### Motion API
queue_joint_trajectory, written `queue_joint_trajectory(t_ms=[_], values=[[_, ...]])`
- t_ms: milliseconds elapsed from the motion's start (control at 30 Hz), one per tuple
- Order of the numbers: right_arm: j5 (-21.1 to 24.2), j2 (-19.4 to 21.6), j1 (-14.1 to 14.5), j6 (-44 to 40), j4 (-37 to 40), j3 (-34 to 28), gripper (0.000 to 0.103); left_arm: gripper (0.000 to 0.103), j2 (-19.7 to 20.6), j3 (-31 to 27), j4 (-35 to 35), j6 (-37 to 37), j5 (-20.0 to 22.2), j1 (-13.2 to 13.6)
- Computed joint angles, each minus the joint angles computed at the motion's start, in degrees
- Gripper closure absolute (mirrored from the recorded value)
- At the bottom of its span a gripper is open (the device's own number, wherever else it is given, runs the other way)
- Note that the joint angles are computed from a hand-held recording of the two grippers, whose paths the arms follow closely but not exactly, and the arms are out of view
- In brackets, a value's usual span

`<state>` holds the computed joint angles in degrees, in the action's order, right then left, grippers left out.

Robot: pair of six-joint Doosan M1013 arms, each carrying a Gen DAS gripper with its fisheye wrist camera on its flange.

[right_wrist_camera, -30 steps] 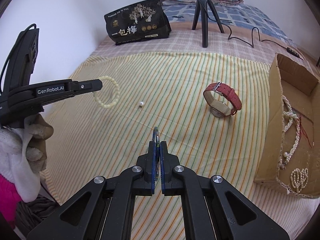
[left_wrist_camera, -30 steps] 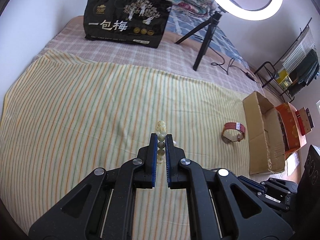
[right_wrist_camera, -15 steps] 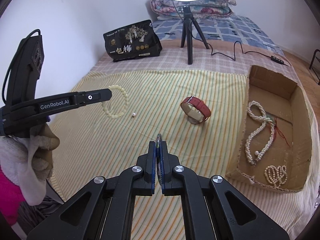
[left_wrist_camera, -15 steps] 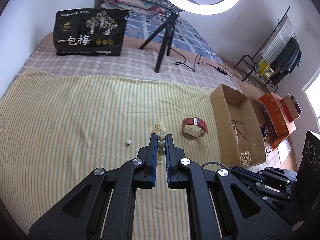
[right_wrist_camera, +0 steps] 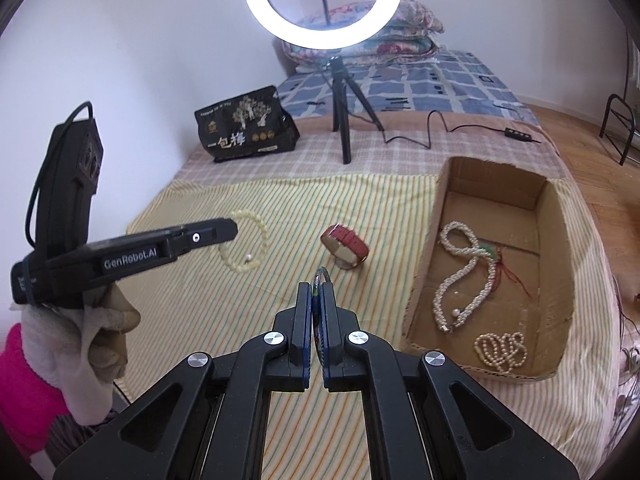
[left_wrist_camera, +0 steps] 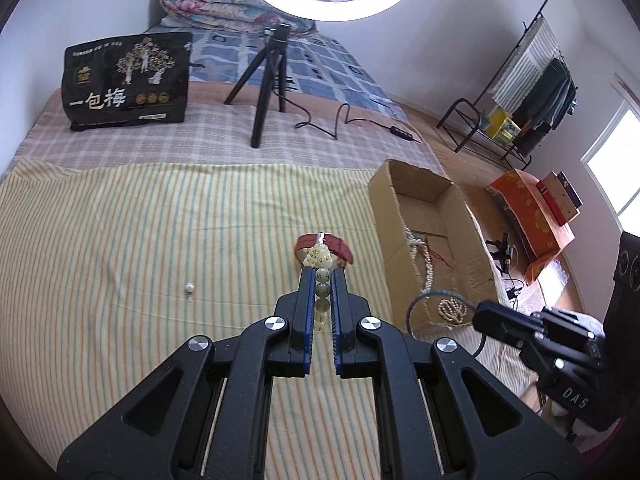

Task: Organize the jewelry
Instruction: 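Lift the bracelet and bangle and carry both over the cardboard box, then lower the bracelet and bangle into the box and open both tools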

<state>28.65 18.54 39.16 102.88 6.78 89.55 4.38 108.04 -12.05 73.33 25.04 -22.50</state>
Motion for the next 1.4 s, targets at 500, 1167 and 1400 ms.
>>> queue_joint_trajectory(t_ms=[500, 1167, 1400], values=[[-2.44, -2.76, -3.32, 11.66, -10.2, 2.02, 0.101, 0.098, 2.01, -3.11, -2.31, 4.68, -0.58, -4.61], [-0.8, -0.91, -8.44, 18.04, -14.78, 1.03, 0.101, 0.098, 7.07, -7.7, -1.62, 7.6, 0.26, -10.43], [-0.15, -0.17, -9.32, 19.44, -15.25, 0.91, 0.101, 0.098, 8.02, -8.56, -1.21, 8.09, 0.23, -11.84]])
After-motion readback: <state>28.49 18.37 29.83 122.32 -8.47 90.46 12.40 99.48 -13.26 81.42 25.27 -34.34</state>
